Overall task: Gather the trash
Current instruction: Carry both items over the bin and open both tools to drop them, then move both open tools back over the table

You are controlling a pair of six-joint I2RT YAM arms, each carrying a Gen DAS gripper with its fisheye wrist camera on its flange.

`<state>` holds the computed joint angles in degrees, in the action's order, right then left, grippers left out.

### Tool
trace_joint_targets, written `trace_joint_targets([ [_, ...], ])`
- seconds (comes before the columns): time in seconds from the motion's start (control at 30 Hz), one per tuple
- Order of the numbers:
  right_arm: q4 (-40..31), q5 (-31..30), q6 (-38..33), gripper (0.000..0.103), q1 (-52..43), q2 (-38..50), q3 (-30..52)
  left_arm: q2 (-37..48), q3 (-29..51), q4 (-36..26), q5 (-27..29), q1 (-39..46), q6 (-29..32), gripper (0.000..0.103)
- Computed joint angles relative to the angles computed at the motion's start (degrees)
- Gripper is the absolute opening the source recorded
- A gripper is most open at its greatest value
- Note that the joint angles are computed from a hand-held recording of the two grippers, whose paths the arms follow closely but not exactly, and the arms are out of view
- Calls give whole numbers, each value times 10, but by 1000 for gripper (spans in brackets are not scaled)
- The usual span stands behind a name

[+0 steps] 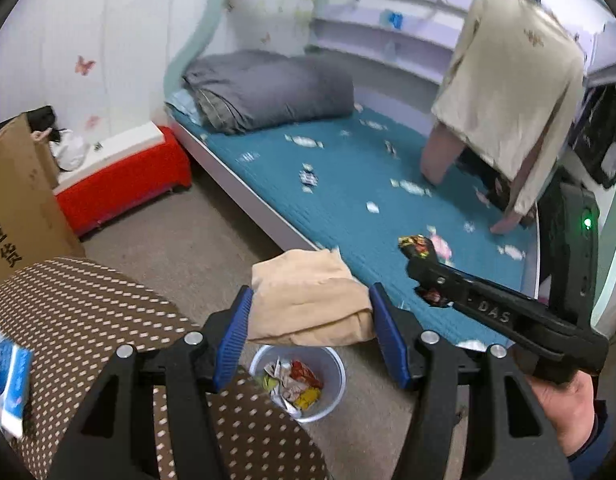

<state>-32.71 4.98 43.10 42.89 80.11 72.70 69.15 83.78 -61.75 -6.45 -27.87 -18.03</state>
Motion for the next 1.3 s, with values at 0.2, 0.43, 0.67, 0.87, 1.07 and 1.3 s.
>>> trace_joint_targets([
  [0.2,35,-46,7,31,-29,46,-28,70,-19,25,37,15,26,59],
  [0.43,92,-85,28,64,-49,77,-72,77,-46,46,43,41,52,90],
  [0.67,64,-25,63,97,-20,40,-77,26,-54,42,12,49,47,91],
  [0.87,10,34,66,97,20,13,-37,-15,-31,12,-19,42,33,93],
  [1.07,-47,85,60,97,62,4,27,-57,5,-33,-47,28,23,93],
  [1.3,-112,154,64,97,134,14,126,-108,53,-92,-51,41,22,93],
])
